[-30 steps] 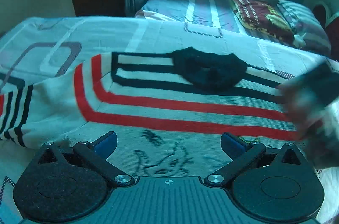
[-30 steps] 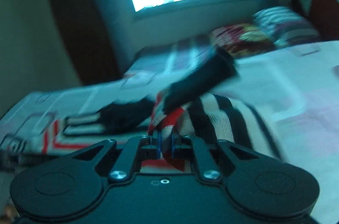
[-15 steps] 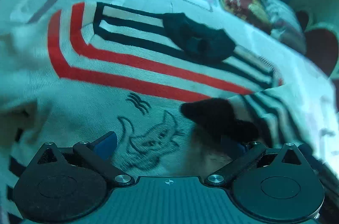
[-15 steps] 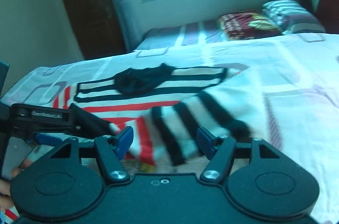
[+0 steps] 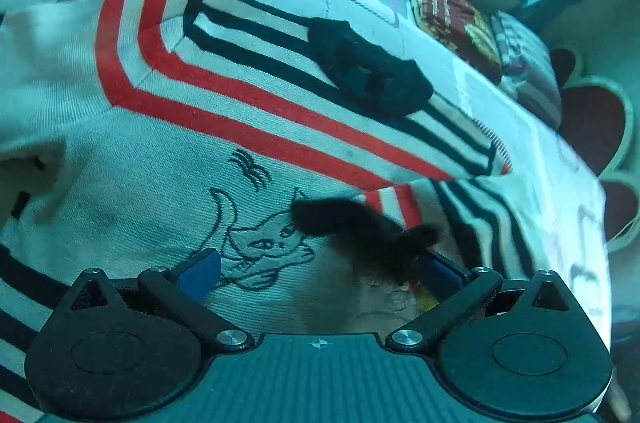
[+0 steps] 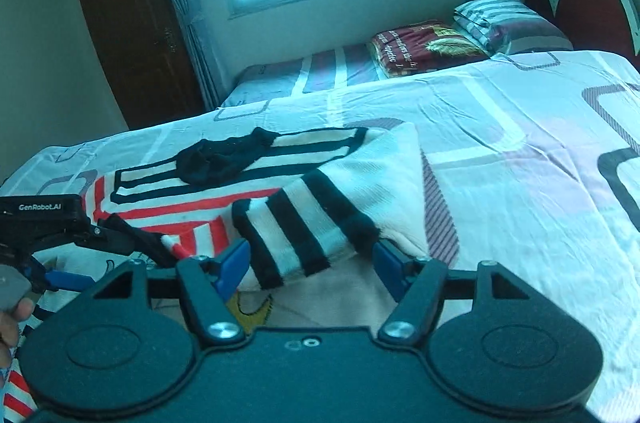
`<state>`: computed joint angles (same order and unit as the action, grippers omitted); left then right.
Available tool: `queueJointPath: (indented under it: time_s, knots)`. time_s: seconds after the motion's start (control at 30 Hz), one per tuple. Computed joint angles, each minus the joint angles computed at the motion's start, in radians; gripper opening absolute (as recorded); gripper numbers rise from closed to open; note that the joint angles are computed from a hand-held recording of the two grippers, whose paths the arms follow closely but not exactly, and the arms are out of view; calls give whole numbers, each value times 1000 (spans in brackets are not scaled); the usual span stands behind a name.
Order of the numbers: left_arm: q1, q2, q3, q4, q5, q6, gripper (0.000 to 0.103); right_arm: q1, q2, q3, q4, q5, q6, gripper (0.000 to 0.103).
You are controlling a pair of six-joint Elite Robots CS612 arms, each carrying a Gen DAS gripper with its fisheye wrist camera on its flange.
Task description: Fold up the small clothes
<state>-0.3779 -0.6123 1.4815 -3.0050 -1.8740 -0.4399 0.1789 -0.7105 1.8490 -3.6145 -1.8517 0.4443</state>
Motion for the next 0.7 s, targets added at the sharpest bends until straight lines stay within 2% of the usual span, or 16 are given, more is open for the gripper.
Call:
queueJointPath:
  time_s: [0.07, 0.13, 0.2, 0.23, 0.27, 0.37, 0.47, 0.57, 0.6, 0.63, 0.67, 0.7]
  knots:
    - [4, -9, 18, -50, -22, -31, 103, 0, -4, 10, -10, -12, 7, 70]
    - [-2, -20, 34, -75, 9, -13, 103, -1, -6, 16, -18, -21, 10, 71]
    - [-4, -14, 5, 24, -1, 19, 103, -4, -6, 20, -14, -22, 14, 71]
    - [-5, -8, -8, 73, -9, 11, 103, -5, -6, 20, -7, -22, 19, 71]
    - [-3, -3, -11, 82, -24, -7, 103, -6, -7, 20, -3, -22, 25, 71]
    - [-4, 17, -10, 44, -22, -62, 103, -7, -6, 24, -3, -23, 30, 71]
    - [-15, 35, -19, -3, 3, -75, 103, -9, -4, 24, 6, -20, 38, 71]
    - [-21, 49, -24, -64, -6, -98, 102, -9, -2, 23, 12, -31, 46, 71]
    - [-20, 54, -18, -106, -24, -111, 99, -10, -1, 22, 15, -32, 48, 71]
    - [-13, 62, -22, -140, -60, -123, 72, -10, -1, 21, 18, -37, 50, 71]
    - [-12, 68, -32, -133, -83, -115, 52, -10, -1, 21, 19, -41, 50, 71]
    - [-12, 72, -44, -108, -95, -96, 46, -11, 0, 21, 18, -43, 50, 71]
